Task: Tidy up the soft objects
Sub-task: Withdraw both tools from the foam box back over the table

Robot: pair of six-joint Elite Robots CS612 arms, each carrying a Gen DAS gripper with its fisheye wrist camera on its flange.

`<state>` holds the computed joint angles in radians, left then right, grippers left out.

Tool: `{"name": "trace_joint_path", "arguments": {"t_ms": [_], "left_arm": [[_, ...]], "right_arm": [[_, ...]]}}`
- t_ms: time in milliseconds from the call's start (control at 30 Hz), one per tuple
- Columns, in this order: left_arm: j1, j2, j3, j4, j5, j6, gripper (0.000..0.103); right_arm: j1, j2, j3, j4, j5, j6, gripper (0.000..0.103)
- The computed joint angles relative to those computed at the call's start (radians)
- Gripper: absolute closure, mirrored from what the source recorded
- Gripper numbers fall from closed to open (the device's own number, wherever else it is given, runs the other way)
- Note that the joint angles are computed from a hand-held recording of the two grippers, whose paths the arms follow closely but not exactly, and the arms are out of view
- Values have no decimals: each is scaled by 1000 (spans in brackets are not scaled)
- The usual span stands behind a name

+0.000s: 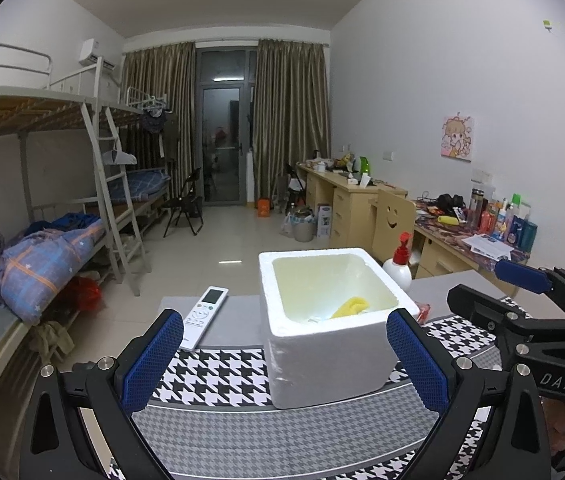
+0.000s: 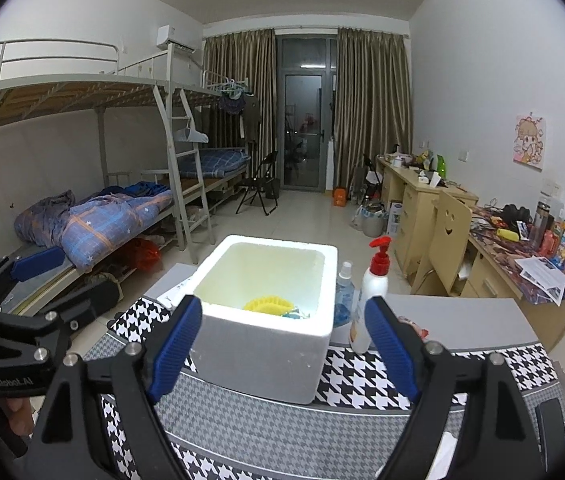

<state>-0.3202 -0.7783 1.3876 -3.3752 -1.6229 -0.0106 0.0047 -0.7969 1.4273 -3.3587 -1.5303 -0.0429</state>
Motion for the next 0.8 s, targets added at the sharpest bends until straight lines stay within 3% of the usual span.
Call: {"name": "trace_joint_path", "arguments": {"t_ms": [700, 800], "left_arm": [[-21, -16, 74, -93, -32, -6, 1], [-24, -16, 81, -111, -25, -10, 1]], "right_arm": [[-16, -38, 110, -123, 0, 19, 16], [-17, -40, 122, -134, -5, 16, 10]]}}
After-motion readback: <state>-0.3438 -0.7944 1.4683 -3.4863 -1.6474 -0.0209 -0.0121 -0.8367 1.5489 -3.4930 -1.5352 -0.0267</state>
